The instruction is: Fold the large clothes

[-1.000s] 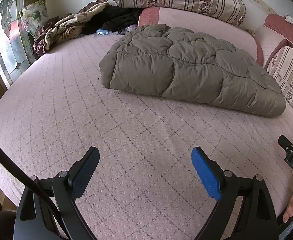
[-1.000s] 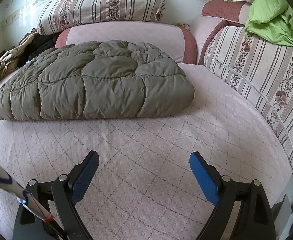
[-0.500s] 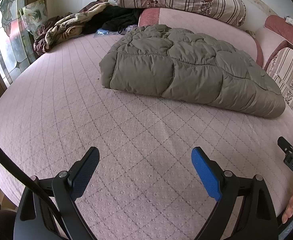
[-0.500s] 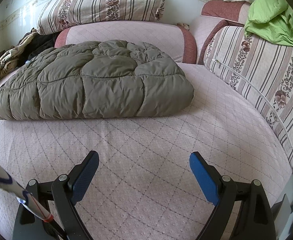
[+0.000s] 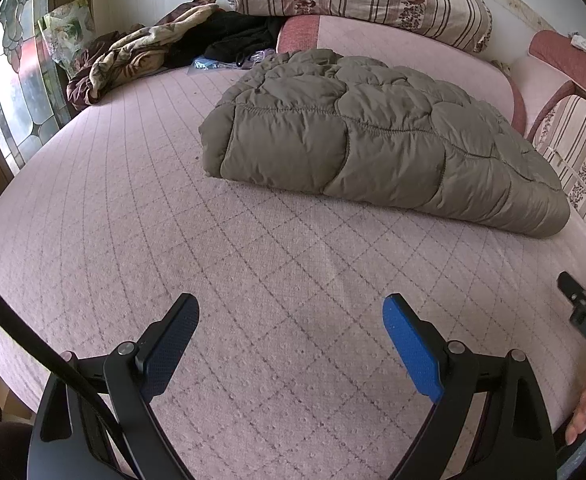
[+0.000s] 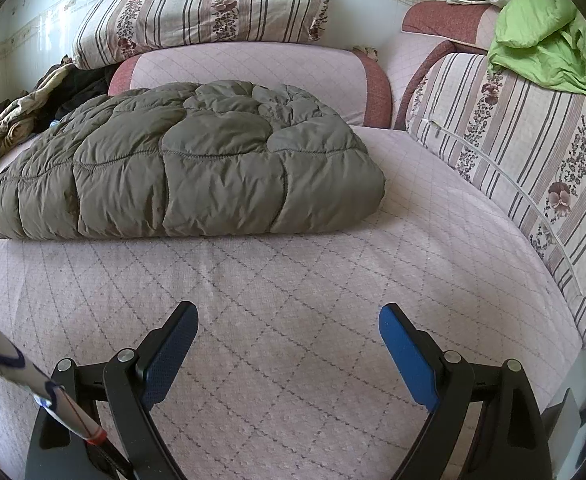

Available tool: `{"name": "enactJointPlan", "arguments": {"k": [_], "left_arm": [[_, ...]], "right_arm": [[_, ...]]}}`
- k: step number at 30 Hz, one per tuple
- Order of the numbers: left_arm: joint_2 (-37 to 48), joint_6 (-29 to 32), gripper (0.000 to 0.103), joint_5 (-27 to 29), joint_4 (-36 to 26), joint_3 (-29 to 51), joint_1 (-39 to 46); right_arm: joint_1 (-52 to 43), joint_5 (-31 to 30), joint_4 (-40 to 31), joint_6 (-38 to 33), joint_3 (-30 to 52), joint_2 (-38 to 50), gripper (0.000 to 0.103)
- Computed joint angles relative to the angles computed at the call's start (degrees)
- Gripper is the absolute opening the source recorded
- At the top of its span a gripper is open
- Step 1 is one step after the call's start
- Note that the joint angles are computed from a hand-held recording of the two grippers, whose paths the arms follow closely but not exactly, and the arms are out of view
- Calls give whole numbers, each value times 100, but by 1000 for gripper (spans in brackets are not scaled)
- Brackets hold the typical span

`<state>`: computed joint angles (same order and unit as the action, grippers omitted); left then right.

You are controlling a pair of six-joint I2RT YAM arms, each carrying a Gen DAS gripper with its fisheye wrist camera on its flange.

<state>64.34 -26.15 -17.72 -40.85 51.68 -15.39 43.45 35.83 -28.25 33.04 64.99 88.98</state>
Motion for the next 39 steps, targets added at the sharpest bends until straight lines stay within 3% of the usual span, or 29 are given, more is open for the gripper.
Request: {"name": "enactJointPlan", "arguments": {"k": [3,7,13,16,22,25,31,36,39], "left_arm": [[228,255,93,142,-55,334,337],[788,552,93,868,11,1040,1206],[2384,996,93,1646,304,2322,2166],[3199,950,93,2701,367,2907,2626],[4382,769,97,3227,396,3988,2696],[4876,657,96,3246,256,4594,2645],[5464,820,96,2589,158,5470,2374],[5411,911,96,2382,-81,5649,2349],[4971,1028,94,2068,-54,5292,2271]], "right_arm": [[-364,-235,61,-58,-29,-307,94],[-1404,-1179,131,-224,199,-430,98],[-3047,-3993,859,350,665,522,98],[-3381,-5019,1441,754,793,1069,98],[-3297,-5284,1444,1032,1743,2117,99],[-3320,-5416,1528,1245,2076,2457,87],[-3091,-4651,1130,880,2845,2821,80],[-2987,-4370,1116,885,2663,2611,74],[-2943,-4232,1229,968,2306,2317,75]]}}
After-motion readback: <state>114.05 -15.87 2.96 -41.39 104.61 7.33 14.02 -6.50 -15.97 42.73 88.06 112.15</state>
